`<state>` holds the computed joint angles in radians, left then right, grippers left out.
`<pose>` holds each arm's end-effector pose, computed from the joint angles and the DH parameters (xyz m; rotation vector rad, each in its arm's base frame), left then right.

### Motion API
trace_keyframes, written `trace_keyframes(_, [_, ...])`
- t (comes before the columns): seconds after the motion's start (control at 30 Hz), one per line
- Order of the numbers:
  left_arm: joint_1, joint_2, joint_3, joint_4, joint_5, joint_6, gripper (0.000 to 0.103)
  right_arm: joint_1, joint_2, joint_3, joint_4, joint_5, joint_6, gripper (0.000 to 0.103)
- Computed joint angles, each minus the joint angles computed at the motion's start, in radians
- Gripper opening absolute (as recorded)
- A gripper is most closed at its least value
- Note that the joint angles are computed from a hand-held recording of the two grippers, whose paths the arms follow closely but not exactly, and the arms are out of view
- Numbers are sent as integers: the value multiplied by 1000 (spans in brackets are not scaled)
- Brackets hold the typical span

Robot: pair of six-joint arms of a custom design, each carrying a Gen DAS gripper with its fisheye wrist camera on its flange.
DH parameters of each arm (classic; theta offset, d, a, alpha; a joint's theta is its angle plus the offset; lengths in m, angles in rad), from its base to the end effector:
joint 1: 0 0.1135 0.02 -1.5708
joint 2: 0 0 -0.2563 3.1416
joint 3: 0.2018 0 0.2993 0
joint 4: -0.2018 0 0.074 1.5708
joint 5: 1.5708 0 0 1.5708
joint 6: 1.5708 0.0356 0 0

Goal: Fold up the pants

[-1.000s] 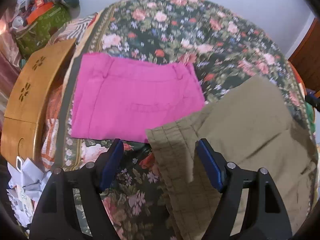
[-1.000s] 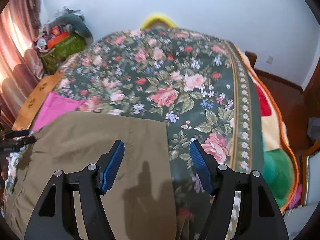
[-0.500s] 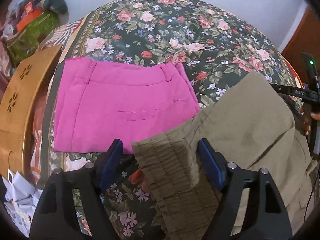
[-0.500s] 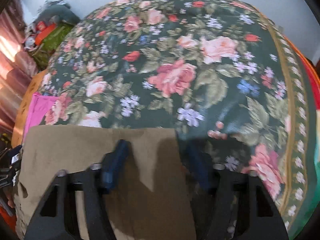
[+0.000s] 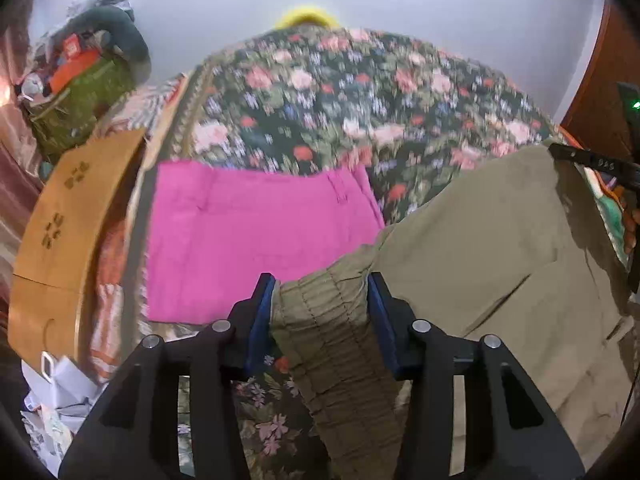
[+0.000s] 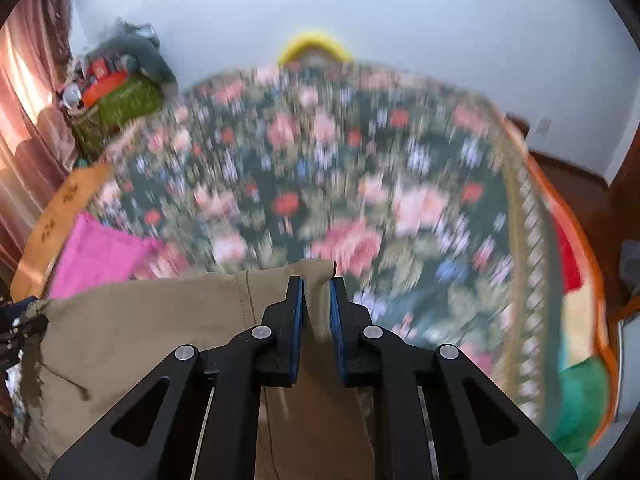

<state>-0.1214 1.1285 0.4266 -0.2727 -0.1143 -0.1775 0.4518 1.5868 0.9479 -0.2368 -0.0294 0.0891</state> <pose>0.2331 -0.0244 0.1111 -0.1157 2.5334 0.0274 0.3283 0.1605 0.1589 -0.4576 2.4227 0.2735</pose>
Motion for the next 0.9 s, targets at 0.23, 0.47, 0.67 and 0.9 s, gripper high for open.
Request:
trace_keyframes(0.23, [-70,-278,64,-235,-71,-32,46,43,-284,4,-77,47,33,11])
trace_keyframes(0.47, [-169,-471,67,-428,-121,-86,46,88,-569,-97,-238,75,24,11])
trace_keyframes(0.67, [-359,-671,27,-607,-246,-201,46,153,-865,-229,-388,101,50,11])
trace_keyframes(0.9, [-755,-741,32,-845,-504,-489,46,250,-1159,-325,-623,160,164,11])
